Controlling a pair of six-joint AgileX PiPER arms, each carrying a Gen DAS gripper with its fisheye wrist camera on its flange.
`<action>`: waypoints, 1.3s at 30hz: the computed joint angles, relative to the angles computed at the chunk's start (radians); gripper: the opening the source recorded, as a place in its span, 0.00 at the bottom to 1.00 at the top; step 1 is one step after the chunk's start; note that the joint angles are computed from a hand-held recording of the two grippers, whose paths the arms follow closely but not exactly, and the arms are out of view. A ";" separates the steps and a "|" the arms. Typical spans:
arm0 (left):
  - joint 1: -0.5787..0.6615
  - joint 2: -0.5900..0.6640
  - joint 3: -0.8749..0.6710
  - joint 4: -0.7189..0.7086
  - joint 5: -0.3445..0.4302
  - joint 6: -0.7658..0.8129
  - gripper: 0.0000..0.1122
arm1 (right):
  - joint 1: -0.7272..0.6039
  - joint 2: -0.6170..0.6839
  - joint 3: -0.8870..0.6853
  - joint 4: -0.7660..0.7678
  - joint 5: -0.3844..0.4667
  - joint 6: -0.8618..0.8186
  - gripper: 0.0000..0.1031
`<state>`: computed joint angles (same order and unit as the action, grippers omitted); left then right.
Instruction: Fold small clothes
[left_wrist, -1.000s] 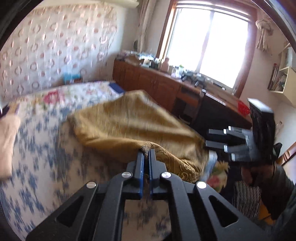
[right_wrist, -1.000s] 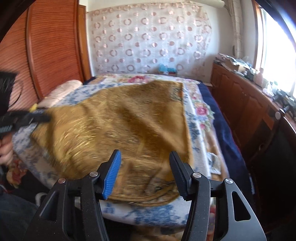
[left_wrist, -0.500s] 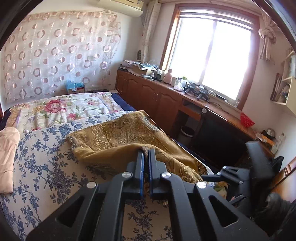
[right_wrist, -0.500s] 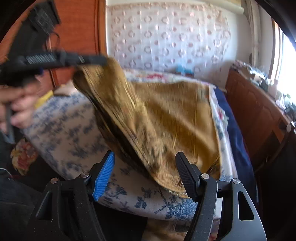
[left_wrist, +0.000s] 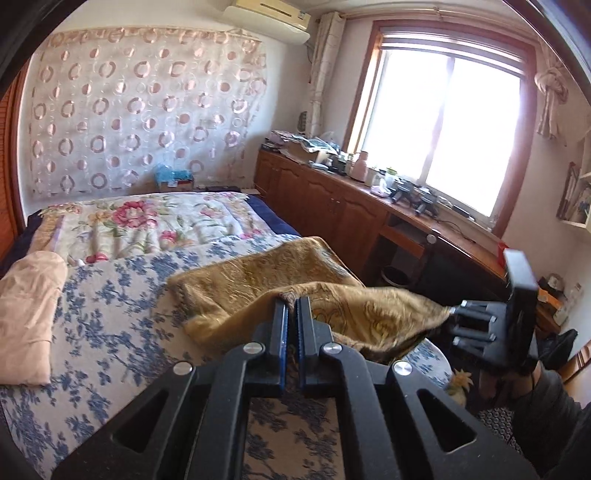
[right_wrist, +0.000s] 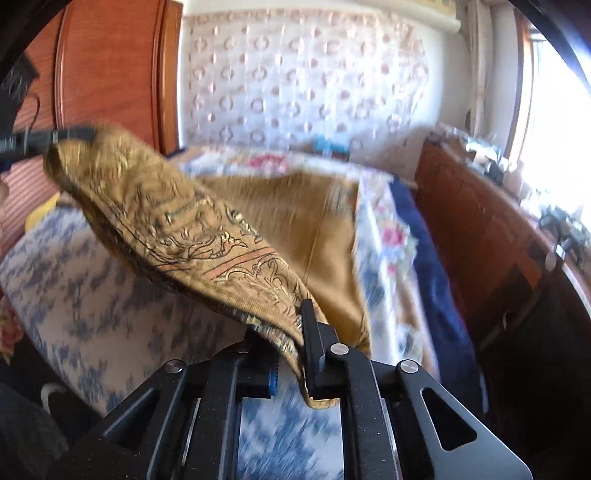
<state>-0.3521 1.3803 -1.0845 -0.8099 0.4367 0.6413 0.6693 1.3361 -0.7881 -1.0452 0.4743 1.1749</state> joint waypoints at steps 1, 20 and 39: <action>0.018 0.016 -0.016 -0.018 0.012 0.014 0.01 | -0.007 0.008 -0.024 -0.001 0.001 -0.014 0.07; 0.201 0.371 -0.331 0.048 0.125 0.014 0.41 | -0.299 0.670 -0.879 0.779 0.030 -1.053 0.07; 0.130 0.799 -0.895 0.327 0.367 -0.225 0.41 | -0.383 0.556 -0.753 0.815 0.003 -1.027 0.49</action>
